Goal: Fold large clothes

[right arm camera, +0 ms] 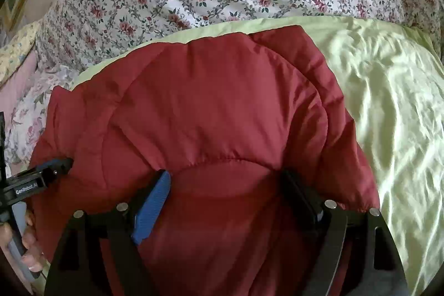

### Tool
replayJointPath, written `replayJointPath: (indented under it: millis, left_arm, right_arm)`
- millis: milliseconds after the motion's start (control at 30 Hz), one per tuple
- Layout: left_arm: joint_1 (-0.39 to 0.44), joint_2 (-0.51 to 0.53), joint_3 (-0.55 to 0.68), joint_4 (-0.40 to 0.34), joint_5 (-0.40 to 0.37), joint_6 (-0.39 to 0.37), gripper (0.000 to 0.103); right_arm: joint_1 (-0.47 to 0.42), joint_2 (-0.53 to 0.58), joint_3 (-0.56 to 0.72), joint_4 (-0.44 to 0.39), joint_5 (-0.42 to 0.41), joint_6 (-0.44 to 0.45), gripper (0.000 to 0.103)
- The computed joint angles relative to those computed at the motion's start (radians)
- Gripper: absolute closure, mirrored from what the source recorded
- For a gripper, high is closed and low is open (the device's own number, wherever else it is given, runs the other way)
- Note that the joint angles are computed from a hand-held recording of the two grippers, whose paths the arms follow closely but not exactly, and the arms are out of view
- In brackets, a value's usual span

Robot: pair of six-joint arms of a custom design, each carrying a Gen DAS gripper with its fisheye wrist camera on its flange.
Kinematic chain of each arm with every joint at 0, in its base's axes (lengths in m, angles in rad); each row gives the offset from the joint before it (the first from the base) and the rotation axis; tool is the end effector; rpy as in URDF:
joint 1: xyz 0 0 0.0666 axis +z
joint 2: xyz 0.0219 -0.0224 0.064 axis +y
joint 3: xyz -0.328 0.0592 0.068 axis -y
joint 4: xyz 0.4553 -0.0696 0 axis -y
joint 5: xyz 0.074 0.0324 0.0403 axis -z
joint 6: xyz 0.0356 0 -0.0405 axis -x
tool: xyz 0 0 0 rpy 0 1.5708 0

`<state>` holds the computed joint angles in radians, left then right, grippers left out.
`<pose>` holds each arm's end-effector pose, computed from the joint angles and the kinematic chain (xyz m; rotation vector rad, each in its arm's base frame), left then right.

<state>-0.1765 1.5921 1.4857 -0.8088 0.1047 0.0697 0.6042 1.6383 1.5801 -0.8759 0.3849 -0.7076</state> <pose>0.6058 -0.1122 0.3219 0.1775 2.4876 -0.2338 0.5262 0.3465 0.3406 0.2791 2.3986 0.1122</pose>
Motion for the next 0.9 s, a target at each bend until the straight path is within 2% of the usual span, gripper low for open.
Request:
replayJointPath:
  millis: [100,267,400,533,667,833,900]
  left_arm:
    - [0.005,-0.028,-0.020,-0.008,0.012,0.000,0.031]
    - [0.016,-0.141,-0.116,-0.011,0.035,0.019,0.031]
    - [0.017,-0.204,-0.188,-0.006,0.022,0.025,0.031]
    - [-0.003,-0.217,-0.208,0.008,-0.043,0.004,0.031]
    - [-0.009,-0.221,-0.216,0.021,-0.068,-0.001,0.030]
    - [-0.007,-0.231,-0.229,0.027,-0.066,-0.008,0.030]
    - [-0.006,-0.236,-0.233,0.026,-0.063,-0.013,0.030]
  right_arm:
    - [-0.001,-0.004,-0.006,0.004,-0.002,0.003,0.020]
    - [-0.001,-0.005,-0.008,0.005,-0.004,0.005,0.020]
    - [0.005,-0.012,0.007,-0.031,-0.020,-0.010,0.020]
    - [0.053,-0.052,0.018,-0.096,0.031,-0.034,0.018]
    - [0.124,-0.116,-0.018,-0.074,0.062,0.007,0.019]
    - [0.121,-0.081,-0.020,-0.126,0.026,-0.017,0.019]
    - [0.107,-0.082,-0.055,-0.098,0.006,-0.024,0.018]
